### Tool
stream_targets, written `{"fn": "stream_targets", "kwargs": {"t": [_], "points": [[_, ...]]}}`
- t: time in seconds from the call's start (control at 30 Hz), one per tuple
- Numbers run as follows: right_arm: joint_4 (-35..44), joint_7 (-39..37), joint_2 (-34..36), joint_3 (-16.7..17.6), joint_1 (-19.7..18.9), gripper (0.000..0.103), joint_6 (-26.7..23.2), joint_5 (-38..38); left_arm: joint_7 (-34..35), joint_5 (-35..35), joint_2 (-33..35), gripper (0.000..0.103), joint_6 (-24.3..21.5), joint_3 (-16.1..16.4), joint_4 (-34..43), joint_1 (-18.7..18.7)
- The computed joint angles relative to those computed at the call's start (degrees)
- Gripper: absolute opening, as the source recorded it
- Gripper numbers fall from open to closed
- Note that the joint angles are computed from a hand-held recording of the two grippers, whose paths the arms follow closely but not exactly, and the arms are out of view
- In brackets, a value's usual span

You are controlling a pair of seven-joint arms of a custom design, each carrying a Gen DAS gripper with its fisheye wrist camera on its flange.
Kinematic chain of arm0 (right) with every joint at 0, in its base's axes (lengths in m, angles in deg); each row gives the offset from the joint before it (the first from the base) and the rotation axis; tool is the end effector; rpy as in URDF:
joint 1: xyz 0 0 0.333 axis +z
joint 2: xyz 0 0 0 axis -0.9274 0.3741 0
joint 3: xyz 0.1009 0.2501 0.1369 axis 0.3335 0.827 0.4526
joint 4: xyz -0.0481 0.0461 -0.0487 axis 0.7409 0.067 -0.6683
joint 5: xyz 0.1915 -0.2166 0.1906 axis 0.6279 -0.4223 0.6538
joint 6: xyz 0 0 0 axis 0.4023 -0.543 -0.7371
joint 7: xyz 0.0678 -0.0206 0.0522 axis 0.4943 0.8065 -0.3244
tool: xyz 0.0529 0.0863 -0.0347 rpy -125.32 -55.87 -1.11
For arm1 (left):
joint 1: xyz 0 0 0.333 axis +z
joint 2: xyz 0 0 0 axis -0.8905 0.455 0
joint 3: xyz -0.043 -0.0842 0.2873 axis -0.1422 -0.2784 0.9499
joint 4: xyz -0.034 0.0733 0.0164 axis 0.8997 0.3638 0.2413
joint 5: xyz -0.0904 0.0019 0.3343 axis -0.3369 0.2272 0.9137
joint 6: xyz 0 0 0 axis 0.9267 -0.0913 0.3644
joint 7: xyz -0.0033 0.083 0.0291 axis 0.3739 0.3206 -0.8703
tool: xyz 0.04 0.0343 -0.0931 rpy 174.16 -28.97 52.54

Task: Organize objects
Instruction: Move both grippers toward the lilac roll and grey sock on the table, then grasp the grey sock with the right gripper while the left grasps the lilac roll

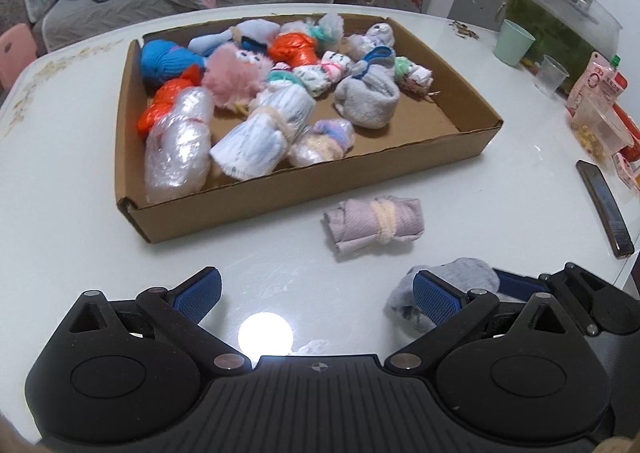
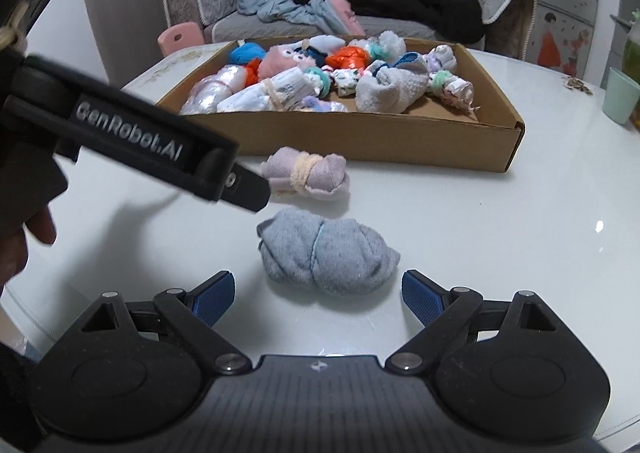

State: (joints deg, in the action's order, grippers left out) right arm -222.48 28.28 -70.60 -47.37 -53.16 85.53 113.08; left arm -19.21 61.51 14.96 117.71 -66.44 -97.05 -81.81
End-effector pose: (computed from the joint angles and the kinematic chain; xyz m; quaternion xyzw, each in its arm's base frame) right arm 0.4411 0.0779 0.3910 -0.8263 0.4266 -0.1299 0.3441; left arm 0.4107 -0.3022 0.4471 -0.7381 0.6109 -0.2268 0.1747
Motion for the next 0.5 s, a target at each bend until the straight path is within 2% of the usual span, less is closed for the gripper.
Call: {"fn": "stream_targets", "kwargs": {"t": [0.17, 0.23, 0.27, 0.3, 0.33, 0.5], "points": [[1.85, -4.4, 2.49, 1.03, 1.3, 0.088, 4.9, 6.56, -1.37, 2.33, 0.49, 0.103, 0.49, -0.06, 0.29, 0.19], [2.34, -8.19, 2.92, 1.35, 1.61, 0.083, 6.59, 10.53, -1.42, 3.18, 0.99, 0.103, 1.38, -0.1, 0.57, 0.15], [2.56, -8.77, 3.09, 1.36, 1.51, 0.079, 6.66, 11.16, -1.56, 3.96, 1.42, 0.103, 1.71, -0.15, 0.91, 0.11], [2.55, -9.52, 2.93, 1.28, 1.35, 0.068, 6.51, 11.84, -1.54, 4.79, 1.95, 0.103, 2.19, -0.17, 1.3, 0.06], [2.65, -10.68, 2.86, 1.18, 1.18, 0.064, 6.49, 12.61, -1.6, 5.72, 2.51, 0.103, 2.64, -0.19, 1.73, -0.01], [3.2, -10.63, 3.28, 0.31, -0.43, 0.064, 6.3, 12.51, -6.2, 12.32, 6.75, 0.103, 3.0, 0.08, 5.83, -0.91]]}}
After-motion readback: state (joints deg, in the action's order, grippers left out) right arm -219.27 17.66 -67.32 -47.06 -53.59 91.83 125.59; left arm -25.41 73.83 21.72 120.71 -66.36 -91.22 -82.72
